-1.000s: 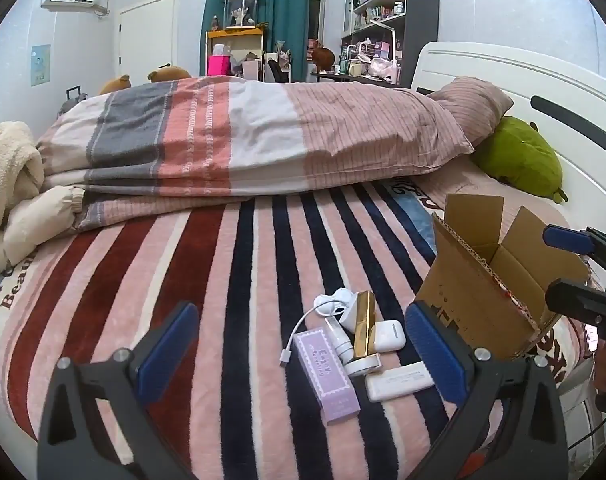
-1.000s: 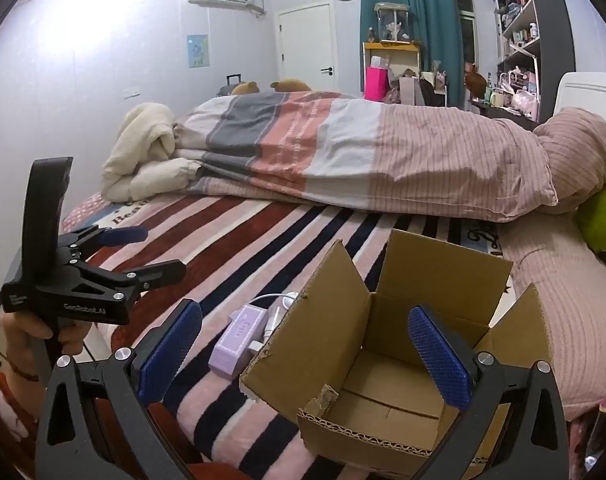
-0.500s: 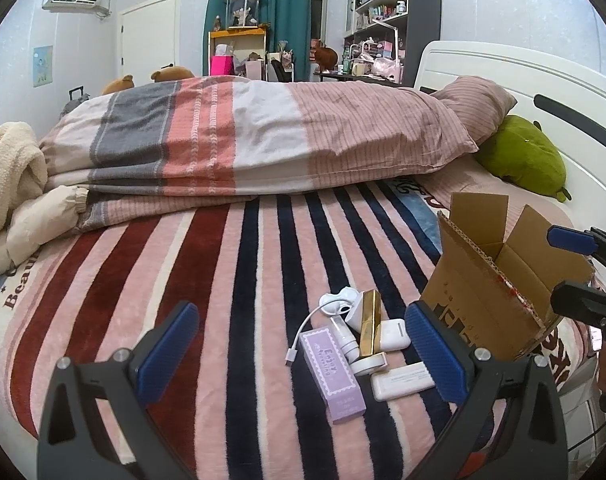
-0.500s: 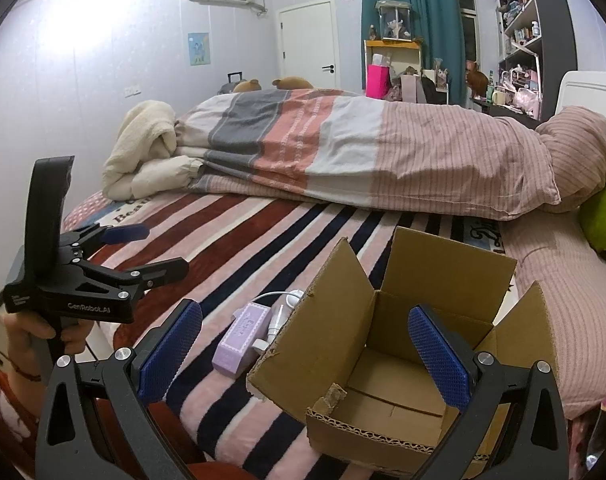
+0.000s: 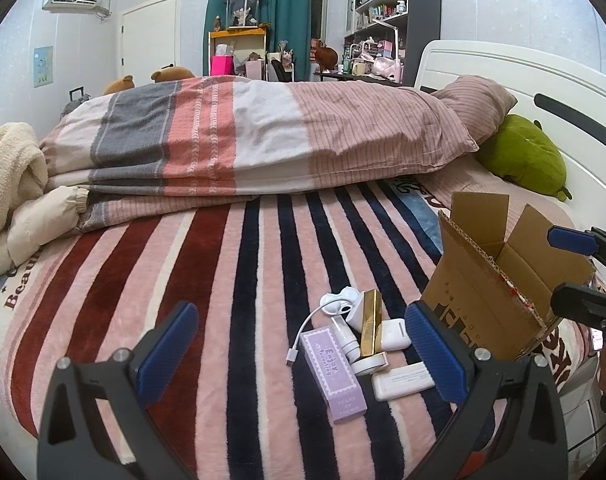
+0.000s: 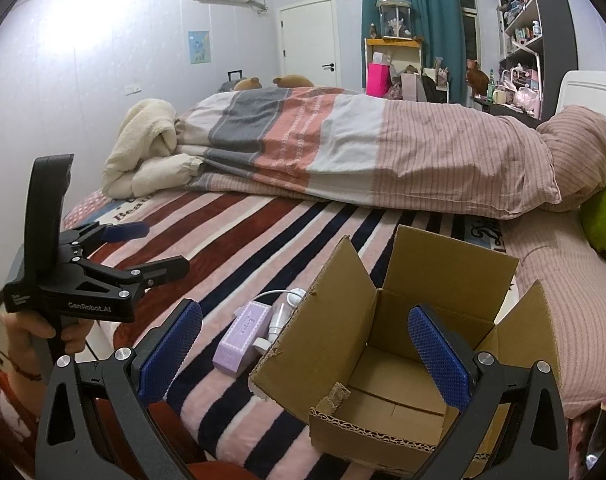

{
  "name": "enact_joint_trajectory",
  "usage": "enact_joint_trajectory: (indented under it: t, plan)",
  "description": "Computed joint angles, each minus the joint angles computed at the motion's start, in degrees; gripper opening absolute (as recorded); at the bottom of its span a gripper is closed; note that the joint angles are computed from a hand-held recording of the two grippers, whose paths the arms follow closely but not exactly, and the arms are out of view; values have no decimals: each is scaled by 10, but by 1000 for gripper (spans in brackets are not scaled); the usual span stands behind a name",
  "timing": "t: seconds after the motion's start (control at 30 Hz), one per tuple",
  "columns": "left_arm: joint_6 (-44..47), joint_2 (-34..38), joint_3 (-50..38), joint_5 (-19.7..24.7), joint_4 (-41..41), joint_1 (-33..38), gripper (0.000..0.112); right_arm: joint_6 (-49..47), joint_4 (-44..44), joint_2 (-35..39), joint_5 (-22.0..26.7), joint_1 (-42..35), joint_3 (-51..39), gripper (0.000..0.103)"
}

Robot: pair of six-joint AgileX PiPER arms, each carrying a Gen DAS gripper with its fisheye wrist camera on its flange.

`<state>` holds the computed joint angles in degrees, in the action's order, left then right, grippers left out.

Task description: Organize rigid objects

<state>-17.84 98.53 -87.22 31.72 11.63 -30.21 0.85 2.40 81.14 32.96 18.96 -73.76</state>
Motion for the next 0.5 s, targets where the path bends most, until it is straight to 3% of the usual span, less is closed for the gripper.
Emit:
enact_joint_trajectory:
  t: [0.5]
  plan:
    - [4, -4, 4, -1, -3, 2, 103, 1, 1, 0, -1, 3, 2, 103]
